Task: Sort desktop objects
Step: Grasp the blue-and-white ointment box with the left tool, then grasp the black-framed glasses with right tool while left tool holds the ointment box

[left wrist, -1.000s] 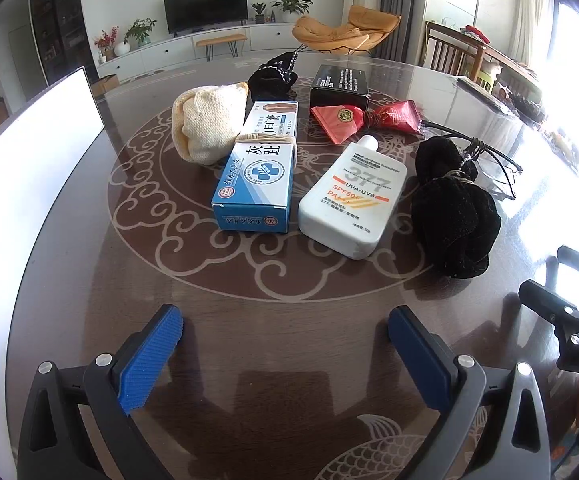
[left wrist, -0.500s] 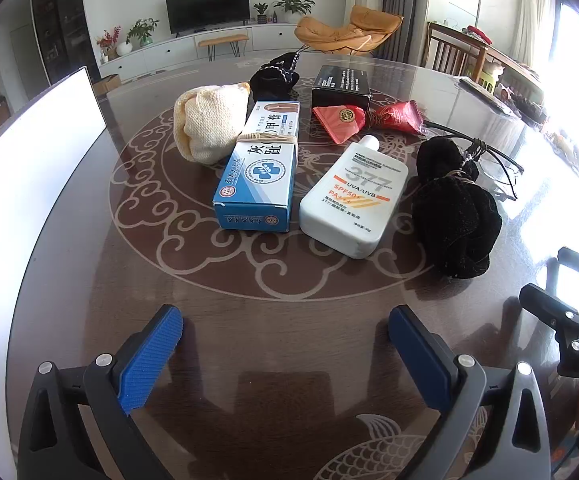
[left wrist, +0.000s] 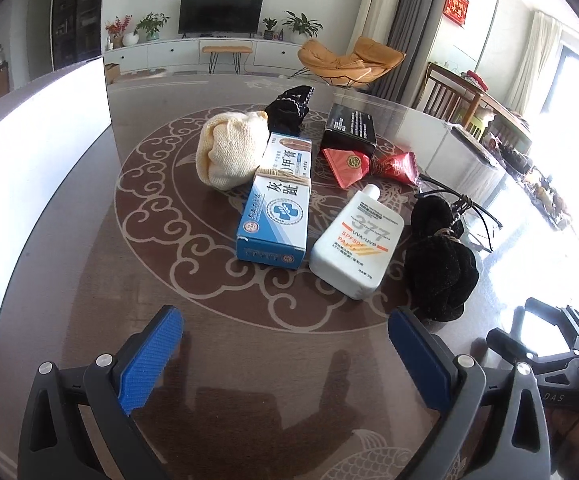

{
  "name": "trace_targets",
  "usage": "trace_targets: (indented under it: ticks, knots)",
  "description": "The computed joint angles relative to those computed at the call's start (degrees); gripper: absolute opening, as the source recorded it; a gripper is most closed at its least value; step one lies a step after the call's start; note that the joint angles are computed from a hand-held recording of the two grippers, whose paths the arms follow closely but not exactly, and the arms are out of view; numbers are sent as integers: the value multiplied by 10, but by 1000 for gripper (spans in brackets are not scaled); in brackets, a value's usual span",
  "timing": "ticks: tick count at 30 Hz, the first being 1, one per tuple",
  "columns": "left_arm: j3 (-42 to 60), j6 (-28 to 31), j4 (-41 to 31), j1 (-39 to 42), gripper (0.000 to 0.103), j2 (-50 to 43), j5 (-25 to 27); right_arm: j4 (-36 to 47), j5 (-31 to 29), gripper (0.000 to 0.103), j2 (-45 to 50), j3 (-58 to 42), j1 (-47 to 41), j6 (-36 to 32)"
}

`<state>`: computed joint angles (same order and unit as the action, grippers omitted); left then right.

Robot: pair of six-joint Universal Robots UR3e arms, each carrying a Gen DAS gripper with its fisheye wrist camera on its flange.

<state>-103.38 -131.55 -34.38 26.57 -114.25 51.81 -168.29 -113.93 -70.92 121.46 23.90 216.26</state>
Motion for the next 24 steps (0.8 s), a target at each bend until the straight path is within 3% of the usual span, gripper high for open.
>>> trace_targets:
  ticks: [3, 5, 9, 11, 12, 14, 18, 24]
  knots:
    - [97, -35, -15, -43, 103, -40, 0, 1, -2, 103, 2, -2, 1, 2]
    - [192, -77, -20, -90, 103, -97, 47, 1, -2, 103, 2, -2, 1, 2]
    - [377, -128, -101, -144, 101, -216, 117, 0, -1, 103, 2, -2, 1, 2]
    - [425, -139, -123, -155, 83, -248, 135, 0, -2, 103, 2, -2, 2, 3]
    - [413, -136, -95, -159, 75, -247, 142, 0, -2, 103, 2, -2, 2, 4]
    - [380, -120, -57, -163, 47, -233, 158, 0, -3, 103, 4, -3, 3, 5]
    - [257, -83, -22, -125, 44, -165, 127, -1, -3, 103, 5, -4, 3, 5]
    - [1, 53, 47, 4, 44, -19, 72, -9, 16, 103, -3, 5, -5, -12]
